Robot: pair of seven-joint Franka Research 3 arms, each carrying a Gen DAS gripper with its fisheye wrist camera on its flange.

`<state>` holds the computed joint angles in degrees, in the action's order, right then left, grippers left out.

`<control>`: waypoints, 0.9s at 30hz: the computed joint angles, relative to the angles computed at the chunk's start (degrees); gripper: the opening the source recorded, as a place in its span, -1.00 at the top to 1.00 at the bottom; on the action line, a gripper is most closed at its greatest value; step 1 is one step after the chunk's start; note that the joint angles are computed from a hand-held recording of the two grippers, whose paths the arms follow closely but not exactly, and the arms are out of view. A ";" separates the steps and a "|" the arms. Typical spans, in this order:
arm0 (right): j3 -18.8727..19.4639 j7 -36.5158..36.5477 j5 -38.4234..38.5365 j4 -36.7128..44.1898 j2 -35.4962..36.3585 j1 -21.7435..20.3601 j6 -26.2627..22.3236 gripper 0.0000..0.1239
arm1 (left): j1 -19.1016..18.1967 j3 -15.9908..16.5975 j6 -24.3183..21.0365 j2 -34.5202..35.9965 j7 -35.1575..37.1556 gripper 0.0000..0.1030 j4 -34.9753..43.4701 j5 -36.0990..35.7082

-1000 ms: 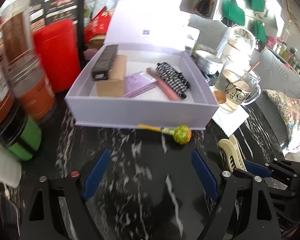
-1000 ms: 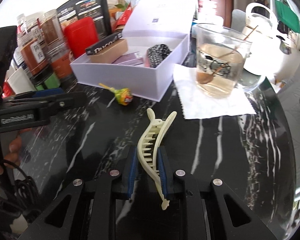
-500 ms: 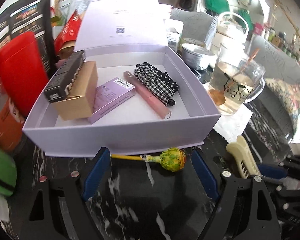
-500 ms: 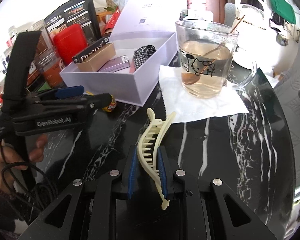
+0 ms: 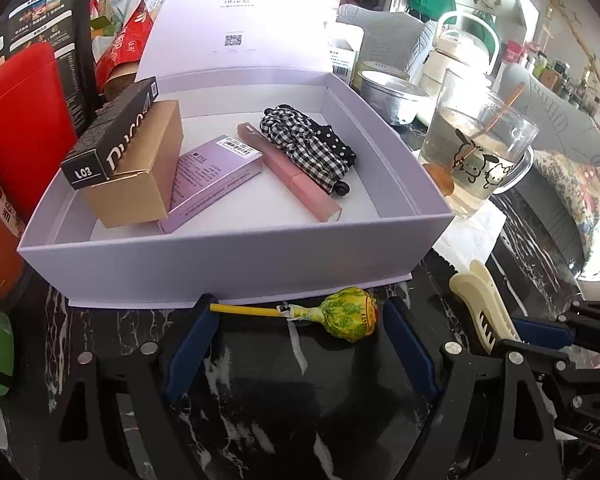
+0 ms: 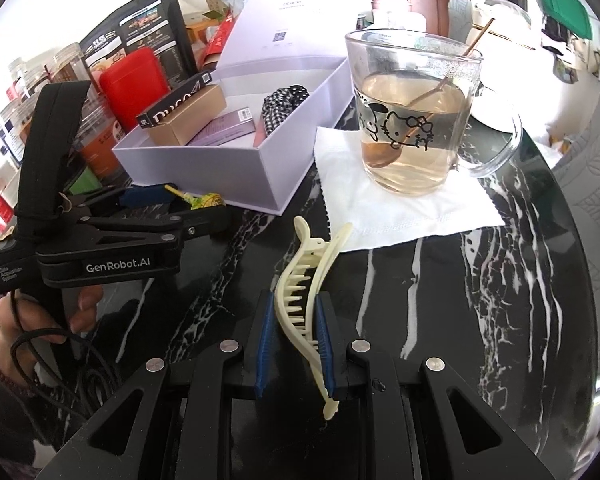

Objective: Organize rigid objects
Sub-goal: 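Grasp the green lollipop by its stick with the left gripper while right gripper holds the clip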

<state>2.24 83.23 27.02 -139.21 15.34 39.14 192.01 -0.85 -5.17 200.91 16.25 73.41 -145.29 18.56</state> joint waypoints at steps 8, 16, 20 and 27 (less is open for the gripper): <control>-1.14 -0.02 0.96 -0.67 -0.42 1.25 0.09 0.67 | 1.63 -1.15 0.62 -0.93 -0.55 -0.57 -1.34 2.91; -2.53 -1.30 3.33 -1.45 -0.95 4.10 0.70 0.67 | 5.67 -3.19 1.63 -1.71 -5.89 -0.55 -2.85 8.71; -1.85 -1.62 4.29 -2.15 -1.41 3.93 1.29 0.67 | 2.66 -1.29 1.80 -2.32 -4.96 -0.55 -3.40 5.88; -4.34 -4.69 9.05 -2.54 -2.24 7.44 1.69 0.67 | -9.46 4.74 -0.31 -3.01 7.57 -0.55 -3.74 -13.39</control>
